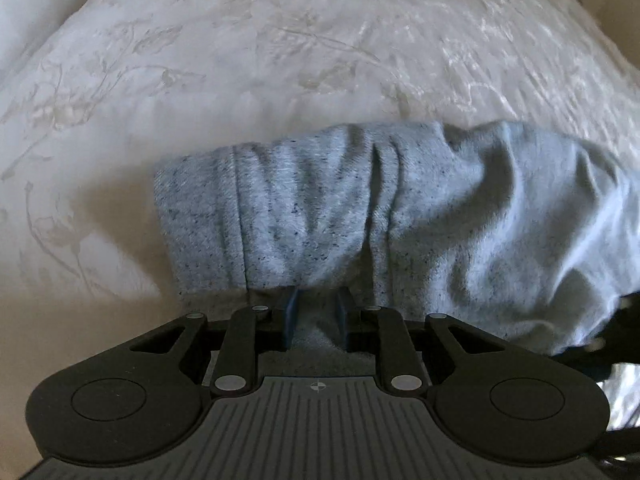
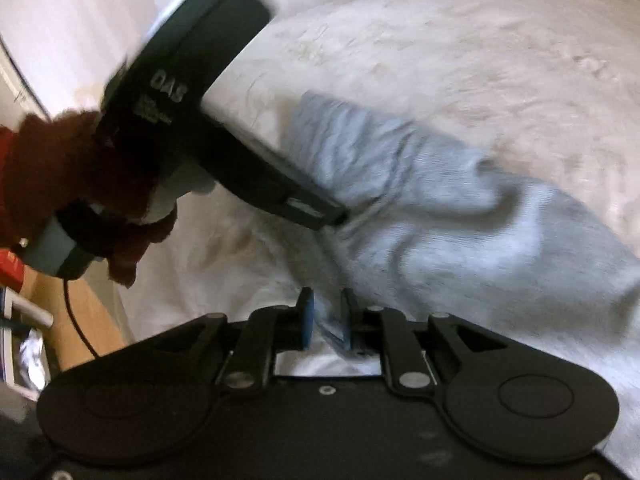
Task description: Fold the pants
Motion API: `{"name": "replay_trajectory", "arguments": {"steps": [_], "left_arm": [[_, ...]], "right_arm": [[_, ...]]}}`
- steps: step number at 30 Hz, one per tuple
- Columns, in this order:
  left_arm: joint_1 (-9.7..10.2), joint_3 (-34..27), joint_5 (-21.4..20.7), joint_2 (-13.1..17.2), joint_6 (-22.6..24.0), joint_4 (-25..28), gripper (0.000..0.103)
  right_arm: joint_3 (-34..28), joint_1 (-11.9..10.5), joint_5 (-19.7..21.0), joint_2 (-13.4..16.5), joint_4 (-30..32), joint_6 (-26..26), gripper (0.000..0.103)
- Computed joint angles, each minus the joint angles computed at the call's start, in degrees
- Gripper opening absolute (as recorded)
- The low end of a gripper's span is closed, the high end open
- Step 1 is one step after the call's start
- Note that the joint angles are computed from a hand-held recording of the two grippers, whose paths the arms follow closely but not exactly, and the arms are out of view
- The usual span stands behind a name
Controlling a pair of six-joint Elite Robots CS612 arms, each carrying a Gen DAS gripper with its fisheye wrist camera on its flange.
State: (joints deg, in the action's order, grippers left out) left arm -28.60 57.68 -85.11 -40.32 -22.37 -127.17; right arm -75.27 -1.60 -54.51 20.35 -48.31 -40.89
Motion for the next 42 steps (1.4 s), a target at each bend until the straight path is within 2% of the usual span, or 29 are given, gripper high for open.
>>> {"name": "replay_trajectory", "arguments": {"steps": [3,6,10,11,13,15,17,19,22,27,30,33,35,37,39,42], "left_arm": [[0.13,-2.2,0.5,0.7,0.1,2.5,0.020],[-0.59,-2.6,2.9,0.5,-0.1,1.7,0.021],[-1.43,-2.6,0.4,0.4,0.0,-0.3,0.021],[-1.67,-2.7,-0.2,0.6,0.3,0.3,0.022],[-2.46,-2.4,1.0,0.6,0.5,1.8,0.029],[-2.76,-2.4,1.2,0.8,-1.1,4.8,0.032],[-2.75,-2.9,0.9,0.9,-2.6,6.7,0.032],[-2.64,-4.1,1.0,1.1,-3.2,7.9,0.032],[-2.69,-4.7,2.5,0.9,-4.3,6.2,0.032],[-2.44,-7.7,2.4,2.6,-4.6,1.9,0.032],[-2.35,-10.7,1.7,4.5,-4.1,4.2,0.032],[-2.17,-10.6,0.2,5.1,-4.3,7.3,0.032],[-2.14,-7.5,-0.8,4.1,-3.4,5.8,0.032],[-2.61,-4.5,0.8,3.1,-0.9,2.0,0.032],[-2.88,-3.4,1.7,2.7,1.0,0.7,0.033],[-2.57,-3.5,0.5,2.7,-1.0,0.5,0.036]], "right_arm": [[-2.6,-2.0,-0.5,1.0,-2.6,6.1,0.022],[-4.7,-3.9,-4.2,2.3,-7.0,13.5,0.024],[-5.3,-5.5,-9.5,3.2,-6.9,19.2,0.025],[-5.4,-5.7,-10.3,3.4,-5.9,19.2,0.025],[-5.4,-5.9,-12.2,3.7,-2.7,17.4,0.024],[-6.1,-6.0,-13.3,4.3,0.6,15.0,0.024],[-6.5,-6.5,-12.3,4.5,1.9,13.4,0.024],[-5.4,-7.0,-11.0,3.3,3.3,12.6,0.026],[-3.5,-7.9,-8.1,2.0,0.8,12.1,0.030],[4.2,-8.2,-2.8,-1.5,-10.2,16.0,0.048],[10.9,-7.6,-2.1,-4.0,-16.2,16.7,0.048],[18.9,-6.8,-2.8,-6.7,-21.8,16.0,0.048],[23.6,-6.3,-3.3,-8.3,-23.5,15.5,0.048],[27.9,-5.8,-3.9,-10.0,-24.6,14.4,0.048],[30.6,-5.2,-4.7,-10.7,-24.5,12.4,0.048],[36.1,-4.3,-5.4,-12.5,-24.7,9.0,0.048]]}}
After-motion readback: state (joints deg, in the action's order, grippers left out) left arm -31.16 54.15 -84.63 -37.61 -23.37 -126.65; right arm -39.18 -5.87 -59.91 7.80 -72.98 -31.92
